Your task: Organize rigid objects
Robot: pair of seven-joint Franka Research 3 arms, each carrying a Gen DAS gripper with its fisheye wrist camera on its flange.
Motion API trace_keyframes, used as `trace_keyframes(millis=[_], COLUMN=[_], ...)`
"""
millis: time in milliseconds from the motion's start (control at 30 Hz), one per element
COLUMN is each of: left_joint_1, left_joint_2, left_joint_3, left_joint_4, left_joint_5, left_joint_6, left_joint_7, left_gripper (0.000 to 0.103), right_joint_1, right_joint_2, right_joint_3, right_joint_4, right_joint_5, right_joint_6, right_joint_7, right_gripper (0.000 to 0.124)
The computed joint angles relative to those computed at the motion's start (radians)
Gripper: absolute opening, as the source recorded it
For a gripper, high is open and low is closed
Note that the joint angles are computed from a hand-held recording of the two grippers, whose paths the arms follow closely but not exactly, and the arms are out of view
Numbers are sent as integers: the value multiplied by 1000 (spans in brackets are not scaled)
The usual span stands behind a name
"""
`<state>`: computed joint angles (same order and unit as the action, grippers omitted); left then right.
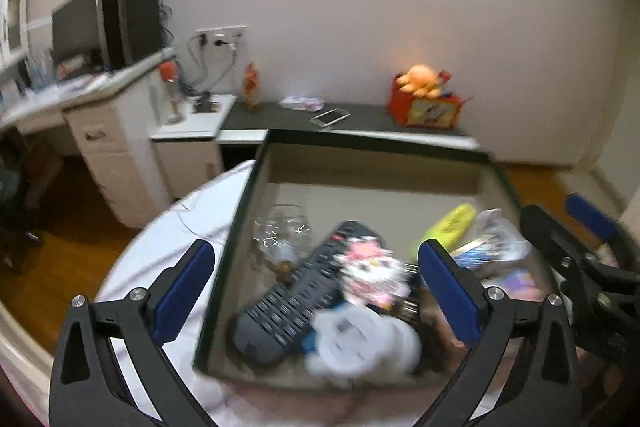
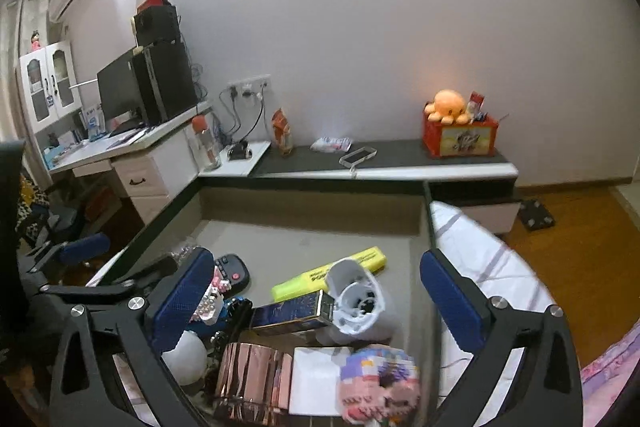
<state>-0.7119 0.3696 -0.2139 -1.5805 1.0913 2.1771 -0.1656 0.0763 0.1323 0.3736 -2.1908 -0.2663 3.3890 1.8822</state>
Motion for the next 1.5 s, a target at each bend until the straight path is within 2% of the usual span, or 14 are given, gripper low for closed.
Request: trace_keyframes(millis=[67, 133, 200, 300, 433, 500, 567, 733, 833, 1000, 1133, 1367, 1500], left_joint_1=[-11, -29, -51, -67, -112, -126, -133, -185, -218, -278, -327, -432, -477], left_joint_2=[-41, -62, -78, -121, -163, -196, -215, -224, -231, -218, -204, -143, -131], left_joint_3=[-6, -22, -44, -73, -121, -145, -166, -218, -237, -259, -266, -252, -239], left_joint_4=[-39, -50, -49, -82, -90, -115, -127, -106, -95, -56, -24, 61, 84], left_joint_5=[15, 26, 25, 35, 65, 87, 105, 142, 168, 213, 257, 347, 372], left_joint_6=[6, -44, -118, -161, -308, -328, -348, -483, -547, -655, -734, -886, -902], left_joint_7=[-55, -77, -72, -89, -104, -115, -132, -127, -124, -104, -99, -40, -4], left_gripper=[103, 103, 103, 103, 103, 103, 103, 103, 103, 103, 103, 103, 103], right_joint_1=[47, 111, 150, 190, 198, 191, 215, 260, 246, 248, 205, 227, 236], right_joint_2=[-49, -101, -154, -253, -379, -446, -500, -656, -742, -882, -1001, -1139, -1215], right_joint_3=[-45, -91, -105, -130, -86, -47, -51, -33, 8, 46, 116, 118, 121], right_joint_4=[-50, -103, -149, -238, -338, -387, -430, -524, -560, -616, -654, -696, -716], right_joint_5=[39, 125, 222, 258, 395, 476, 516, 628, 677, 703, 709, 641, 601], right_joint_6=[43, 74, 78, 114, 152, 169, 181, 159, 135, 96, 61, 2, -30], right_joint_7=[-31, -117, -201, -204, -293, -341, -361, -408, -424, -404, -357, -284, -240], right_gripper=[103, 103, 103, 103, 103, 103, 103, 103, 103, 103, 103, 103, 103])
